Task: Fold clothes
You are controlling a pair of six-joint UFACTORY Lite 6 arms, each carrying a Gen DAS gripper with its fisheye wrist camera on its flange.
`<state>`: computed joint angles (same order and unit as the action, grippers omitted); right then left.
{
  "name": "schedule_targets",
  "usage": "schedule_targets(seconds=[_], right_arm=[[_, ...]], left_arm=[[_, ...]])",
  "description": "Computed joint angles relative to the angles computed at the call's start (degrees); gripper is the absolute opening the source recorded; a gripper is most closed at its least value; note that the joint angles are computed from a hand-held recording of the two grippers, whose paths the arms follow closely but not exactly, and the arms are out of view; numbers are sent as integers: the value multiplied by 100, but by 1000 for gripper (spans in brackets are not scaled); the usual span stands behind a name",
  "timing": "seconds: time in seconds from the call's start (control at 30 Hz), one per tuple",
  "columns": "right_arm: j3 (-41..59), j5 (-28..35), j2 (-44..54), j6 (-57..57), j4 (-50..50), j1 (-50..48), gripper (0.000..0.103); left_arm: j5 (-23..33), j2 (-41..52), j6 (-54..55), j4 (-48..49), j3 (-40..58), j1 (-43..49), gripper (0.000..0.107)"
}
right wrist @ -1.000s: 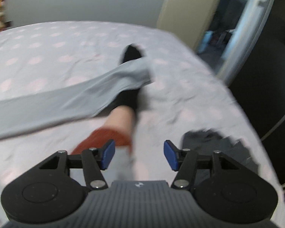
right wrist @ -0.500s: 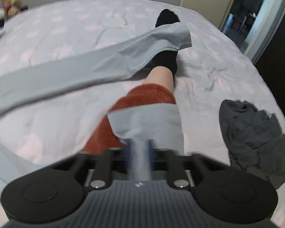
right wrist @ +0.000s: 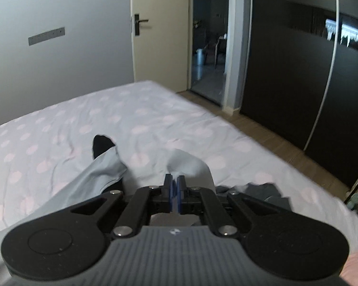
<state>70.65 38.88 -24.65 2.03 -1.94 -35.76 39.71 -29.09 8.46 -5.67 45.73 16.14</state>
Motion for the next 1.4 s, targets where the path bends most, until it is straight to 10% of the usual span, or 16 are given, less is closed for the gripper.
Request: schedule_targets(seconds=[0.6, 0.8, 1.07, 1.4], right_arm=[[-3364, -386, -780, -2206, 1037, -2507, 9], [-3326, -284, -807, -3522, 1817, -2961, 9], [-3789, 730, -1958, -6225, 2971, -2788, 37], [-5394, 1628, -3461, -10000, 2943, -4047, 40]], left_arm=[[36, 1198, -721, 2035, -967, -1049, 5], [162, -248, 800, 1367, -1504, -1030, 23], [131, -1658, 132, 2854, -2404, -3001, 33], [758, -1722, -2648, 5658, -3648, -6022, 33]])
